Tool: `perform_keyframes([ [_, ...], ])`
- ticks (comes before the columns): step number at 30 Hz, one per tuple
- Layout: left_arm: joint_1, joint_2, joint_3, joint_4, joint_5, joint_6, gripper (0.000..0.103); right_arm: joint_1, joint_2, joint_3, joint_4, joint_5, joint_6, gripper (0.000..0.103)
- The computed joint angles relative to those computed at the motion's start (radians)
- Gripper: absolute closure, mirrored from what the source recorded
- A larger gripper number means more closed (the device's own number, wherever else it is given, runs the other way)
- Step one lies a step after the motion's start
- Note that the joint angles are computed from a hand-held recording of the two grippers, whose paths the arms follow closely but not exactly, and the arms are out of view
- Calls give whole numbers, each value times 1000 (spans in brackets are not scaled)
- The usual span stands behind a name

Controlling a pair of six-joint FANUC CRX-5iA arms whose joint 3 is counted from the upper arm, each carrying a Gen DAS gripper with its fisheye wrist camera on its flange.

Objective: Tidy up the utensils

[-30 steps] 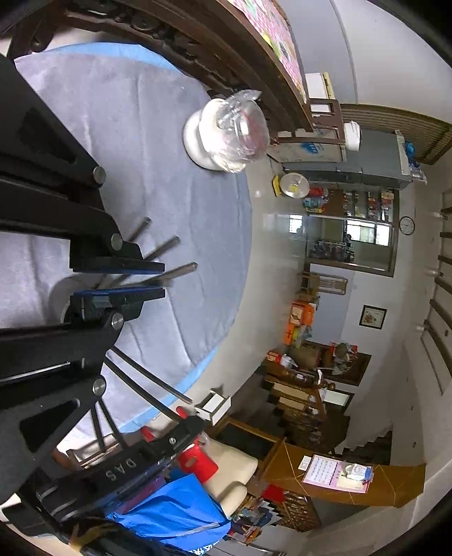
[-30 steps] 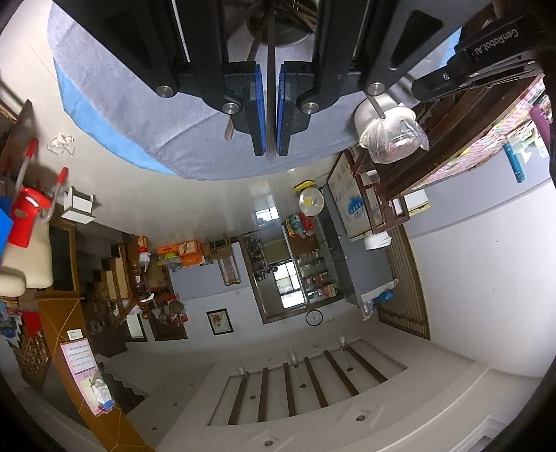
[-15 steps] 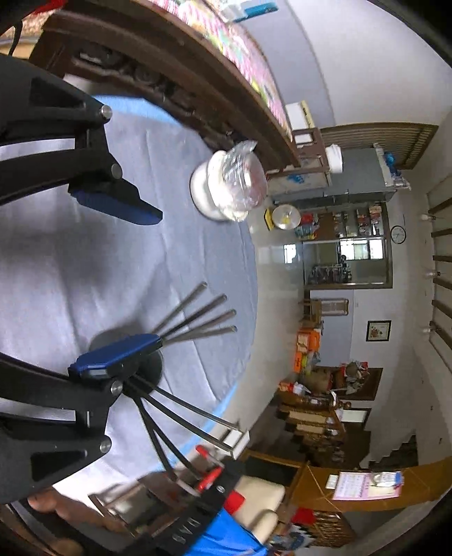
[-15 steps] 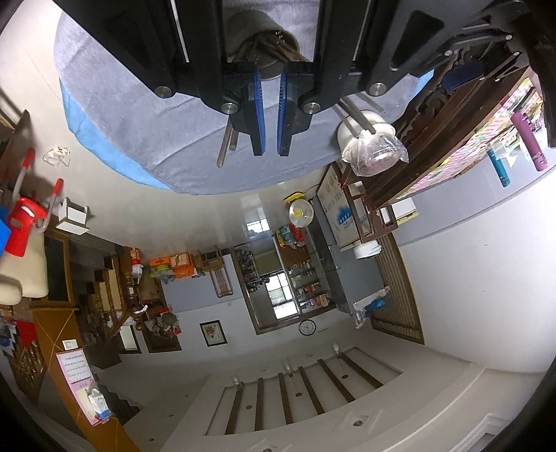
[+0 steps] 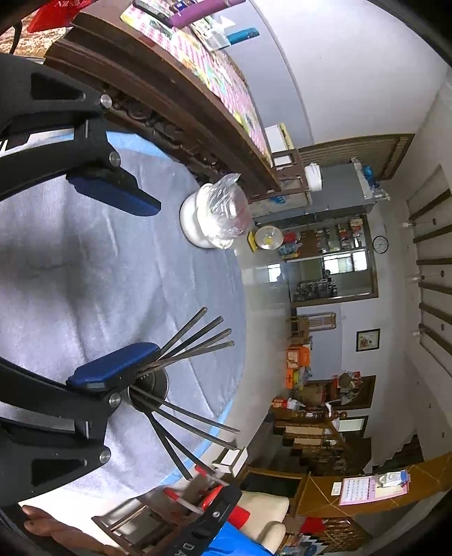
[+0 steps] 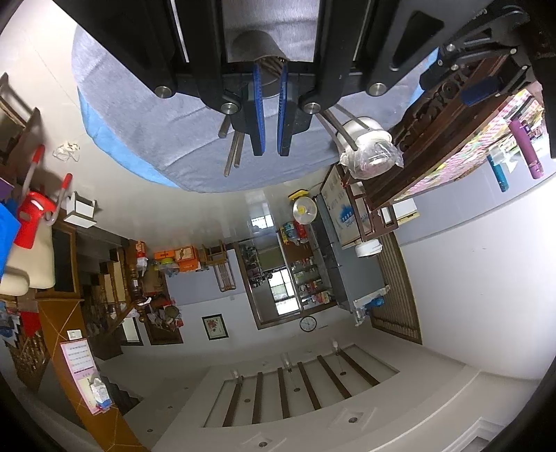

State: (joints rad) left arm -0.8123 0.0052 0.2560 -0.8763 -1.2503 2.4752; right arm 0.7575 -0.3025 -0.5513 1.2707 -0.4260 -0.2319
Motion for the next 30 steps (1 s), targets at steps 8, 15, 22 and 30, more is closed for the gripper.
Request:
perform_keyframes([
  [8, -69, -9, 9, -59, -83, 33, 17, 99, -99, -43, -112, -103, 76, 94],
  [15, -134, -30, 7, -79, -137, 51, 10, 225, -184, -65, -284, -225, 220, 94],
  [22, -185, -46, -7, -101, -199, 75, 9, 331, -262, -105, -359, -336, 261, 94],
  [30, -229, -63, -31, -106, -283, 121, 9, 423, -297, -134, -370, -377, 193, 94],
])
